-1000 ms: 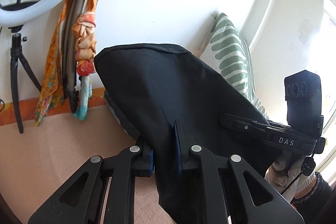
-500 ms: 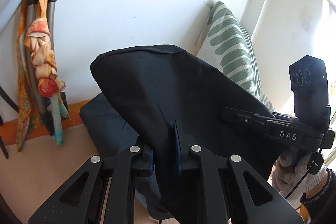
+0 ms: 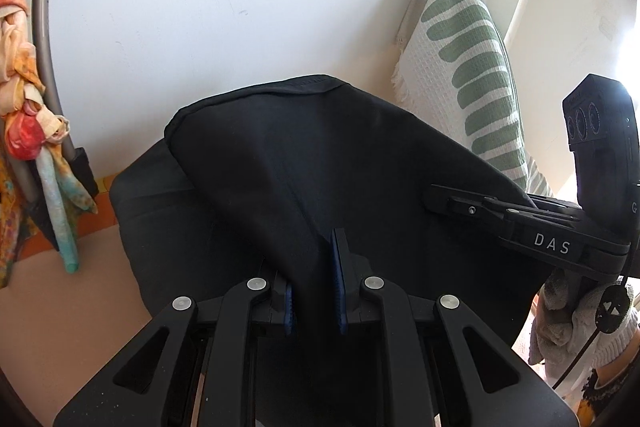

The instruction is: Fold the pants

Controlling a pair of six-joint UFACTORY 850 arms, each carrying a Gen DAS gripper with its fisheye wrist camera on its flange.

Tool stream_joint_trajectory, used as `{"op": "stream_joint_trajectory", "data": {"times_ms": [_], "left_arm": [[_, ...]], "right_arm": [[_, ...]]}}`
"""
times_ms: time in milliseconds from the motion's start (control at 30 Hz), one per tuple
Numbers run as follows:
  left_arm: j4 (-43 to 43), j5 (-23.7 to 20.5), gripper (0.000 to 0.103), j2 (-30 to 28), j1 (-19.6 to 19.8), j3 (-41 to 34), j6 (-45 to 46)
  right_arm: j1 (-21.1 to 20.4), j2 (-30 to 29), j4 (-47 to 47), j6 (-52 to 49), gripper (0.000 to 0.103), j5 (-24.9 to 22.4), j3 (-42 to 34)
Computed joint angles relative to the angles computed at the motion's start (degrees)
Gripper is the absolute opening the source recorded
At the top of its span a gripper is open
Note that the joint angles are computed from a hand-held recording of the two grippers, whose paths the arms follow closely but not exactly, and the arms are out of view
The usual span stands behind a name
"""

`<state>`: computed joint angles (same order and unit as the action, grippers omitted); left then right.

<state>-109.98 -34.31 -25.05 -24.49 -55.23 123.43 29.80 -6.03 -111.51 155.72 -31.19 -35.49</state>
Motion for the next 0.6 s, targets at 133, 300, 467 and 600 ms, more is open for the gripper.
{"op": "stream_joint_trajectory", "data": {"times_ms": [133,300,467,600], "left_arm": [[2.5,0.1,0.014,-0.7,0.1,-1.0,-3.7],[6.4,1.5,0.031,-0.1,-0.2,-1.1,-6.5],[8.8,1.0,0.051,1.3,1.2,0.6,-7.8],[8.5,-0.8,0.06,3.8,3.2,3.0,-6.6]], "right_arm": [[0.0,-0.5,2.7,-1.8,0.018,0.1,-0.6],[1.9,-1.0,15.2,-12.1,0.034,-3.9,-2.3],[4.4,0.2,19.9,-13.7,0.057,-7.2,-2.2],[7.5,1.3,23.5,-15.3,0.068,-10.1,-2.5]]}}
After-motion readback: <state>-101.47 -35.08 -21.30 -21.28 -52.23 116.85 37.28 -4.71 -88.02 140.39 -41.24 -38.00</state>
